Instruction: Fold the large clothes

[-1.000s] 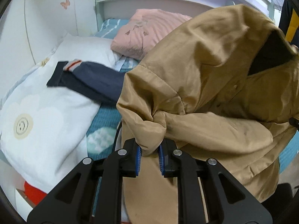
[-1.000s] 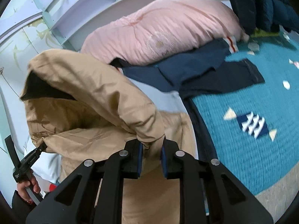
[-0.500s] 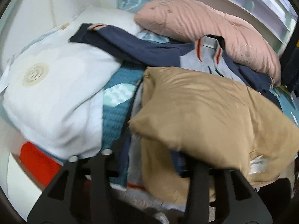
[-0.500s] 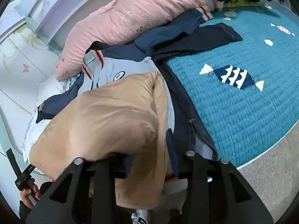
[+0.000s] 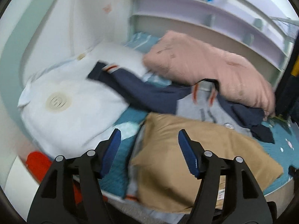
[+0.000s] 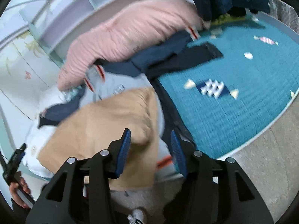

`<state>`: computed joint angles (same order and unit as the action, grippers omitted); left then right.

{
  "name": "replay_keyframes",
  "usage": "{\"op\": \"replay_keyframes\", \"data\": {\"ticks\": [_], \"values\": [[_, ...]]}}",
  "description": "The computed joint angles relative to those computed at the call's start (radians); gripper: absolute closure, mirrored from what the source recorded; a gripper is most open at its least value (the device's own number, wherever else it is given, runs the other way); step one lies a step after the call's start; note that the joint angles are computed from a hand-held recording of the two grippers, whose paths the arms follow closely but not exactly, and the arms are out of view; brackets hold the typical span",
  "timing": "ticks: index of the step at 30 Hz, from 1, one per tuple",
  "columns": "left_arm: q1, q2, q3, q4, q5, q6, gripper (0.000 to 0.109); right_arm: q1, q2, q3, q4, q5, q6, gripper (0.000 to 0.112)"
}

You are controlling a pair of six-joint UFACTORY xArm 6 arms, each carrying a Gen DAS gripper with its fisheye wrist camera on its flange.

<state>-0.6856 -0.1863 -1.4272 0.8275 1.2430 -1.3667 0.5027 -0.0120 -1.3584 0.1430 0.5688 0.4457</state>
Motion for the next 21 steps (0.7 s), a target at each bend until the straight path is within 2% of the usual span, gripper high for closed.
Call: {"op": "replay_keyframes", "data": {"ticks": [2, 3, 7, 8, 11, 14, 17, 21], "values": [[0.022, 0.059, -0.046, -0.068, -0.052, 0.082, 0.037, 0.014, 0.046, -0.073, 0.036, 0.006, -0.036, 0.069], [0.029, 0.105, -0.079, -0.104, -0.048, 0.127, 0.037, 0.02, 0.068, -0.104, 0.051, 0.01, -0.051, 0.069], [0.039, 0.248, -0.173, -0.277, 0.086, 0.267, 0.037, 0.052, 0.211, -0.279, 0.109, 0.093, -0.129, 0.079], [0.043, 0.256, -0.17, -0.305, 0.102, 0.276, 0.037, 0.057, 0.244, -0.315, 0.119, 0.122, -0.139, 0.083], [0.07, 0.227, -0.078, -0.405, 0.08, 0.262, 0.037, 0.068, 0.307, -0.368, 0.107, 0.188, -0.133, 0.093], [0.093, 0.178, 0.015, -0.447, 0.02, 0.224, 0.032, 0.064, 0.344, -0.384, 0.061, 0.299, -0.071, 0.102], [0.109, 0.143, 0.07, -0.463, -0.013, 0.199, 0.025, 0.052, 0.351, -0.334, 0.106, 0.371, -0.087, 0.111], [0.118, 0.133, 0.102, -0.479, -0.038, 0.192, 0.023, 0.044, 0.317, -0.218, 0.197, 0.311, -0.106, 0.112]]}}
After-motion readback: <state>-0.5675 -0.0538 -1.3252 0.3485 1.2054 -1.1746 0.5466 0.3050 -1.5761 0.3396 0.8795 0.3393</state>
